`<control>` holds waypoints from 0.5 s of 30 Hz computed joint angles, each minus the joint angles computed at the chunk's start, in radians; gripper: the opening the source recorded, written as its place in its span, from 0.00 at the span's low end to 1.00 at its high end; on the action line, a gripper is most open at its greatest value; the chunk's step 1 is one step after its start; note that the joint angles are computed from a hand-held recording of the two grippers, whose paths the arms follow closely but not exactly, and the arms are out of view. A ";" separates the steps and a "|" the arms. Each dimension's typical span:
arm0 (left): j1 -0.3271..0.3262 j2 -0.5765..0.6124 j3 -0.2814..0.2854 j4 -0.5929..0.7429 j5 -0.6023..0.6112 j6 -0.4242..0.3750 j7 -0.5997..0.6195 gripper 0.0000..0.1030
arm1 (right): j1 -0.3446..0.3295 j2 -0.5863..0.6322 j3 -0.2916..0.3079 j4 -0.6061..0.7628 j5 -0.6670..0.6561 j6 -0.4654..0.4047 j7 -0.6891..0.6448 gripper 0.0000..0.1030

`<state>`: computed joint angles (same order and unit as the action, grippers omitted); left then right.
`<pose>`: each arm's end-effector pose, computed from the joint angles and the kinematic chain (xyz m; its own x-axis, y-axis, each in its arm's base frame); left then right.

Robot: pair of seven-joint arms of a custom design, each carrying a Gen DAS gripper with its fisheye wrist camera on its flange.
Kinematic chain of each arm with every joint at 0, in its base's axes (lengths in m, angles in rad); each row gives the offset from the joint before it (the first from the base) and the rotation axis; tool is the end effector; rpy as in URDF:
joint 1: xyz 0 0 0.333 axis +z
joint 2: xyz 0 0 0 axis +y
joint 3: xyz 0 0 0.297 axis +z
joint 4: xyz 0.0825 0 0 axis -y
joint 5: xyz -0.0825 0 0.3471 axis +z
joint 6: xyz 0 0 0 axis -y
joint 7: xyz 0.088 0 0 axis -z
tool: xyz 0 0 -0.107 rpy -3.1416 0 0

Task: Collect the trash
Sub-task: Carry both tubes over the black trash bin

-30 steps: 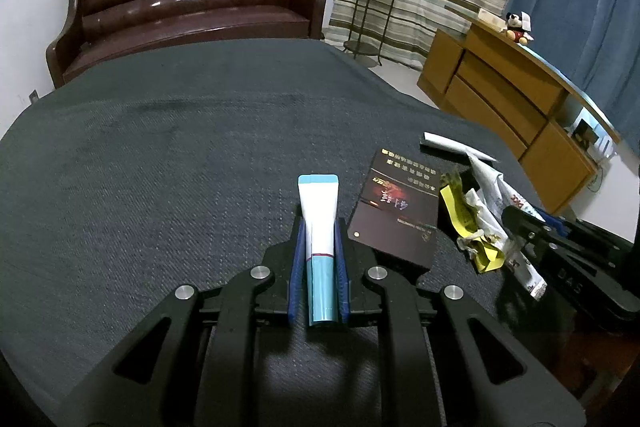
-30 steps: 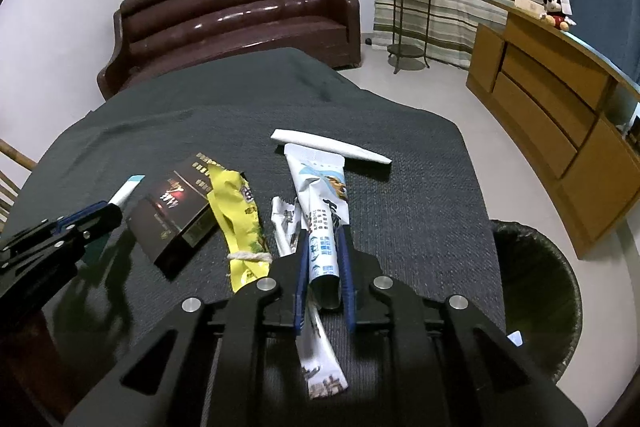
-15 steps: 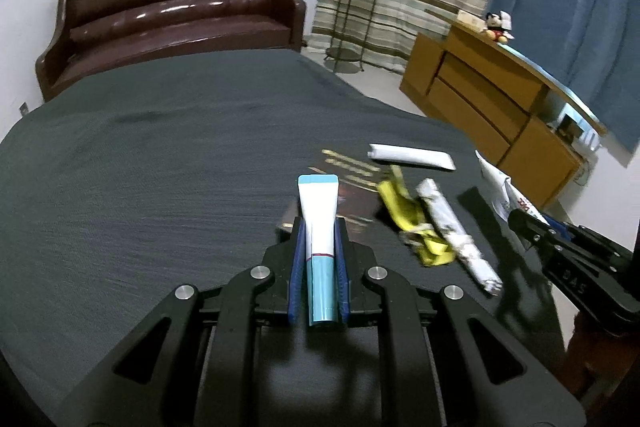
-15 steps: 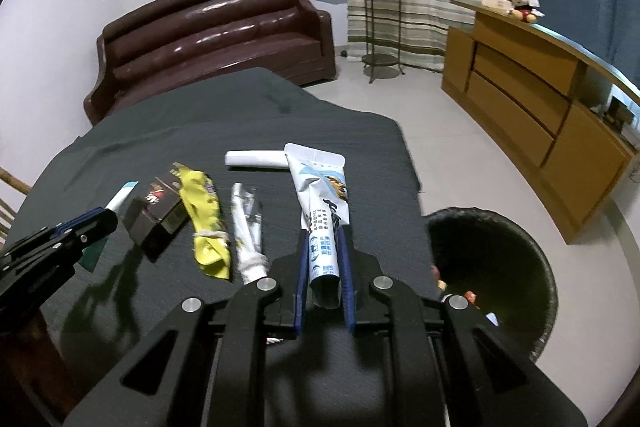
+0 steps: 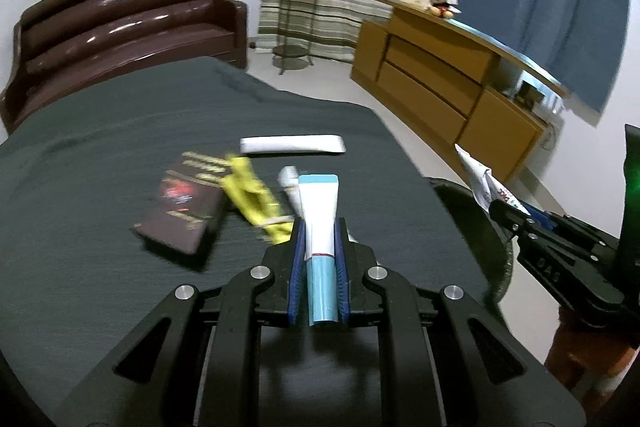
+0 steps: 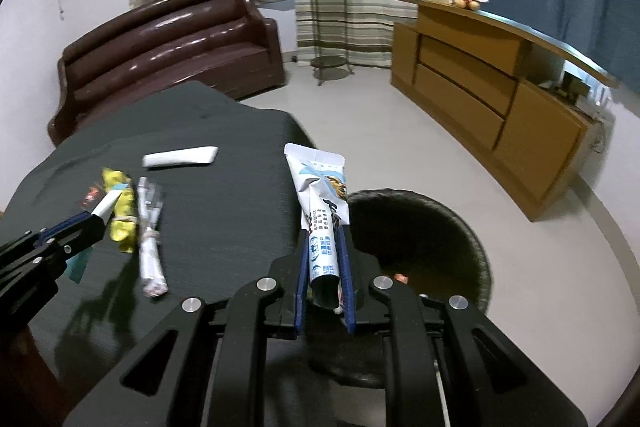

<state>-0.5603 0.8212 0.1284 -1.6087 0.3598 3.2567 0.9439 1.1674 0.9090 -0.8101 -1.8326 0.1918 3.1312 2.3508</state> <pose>0.6076 -0.3418 0.2540 -0.3104 -0.9416 0.1304 -0.6809 0.1245 -0.7217 0.5840 0.2959 0.2447 -0.1713 -0.9841 -0.0468 -0.6748 0.1518 -0.7222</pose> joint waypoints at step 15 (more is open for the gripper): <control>-0.017 0.170 -0.104 0.324 0.066 -0.153 0.051 0.14 | 0.013 -0.008 -0.021 -0.112 0.115 0.056 -0.038 0.15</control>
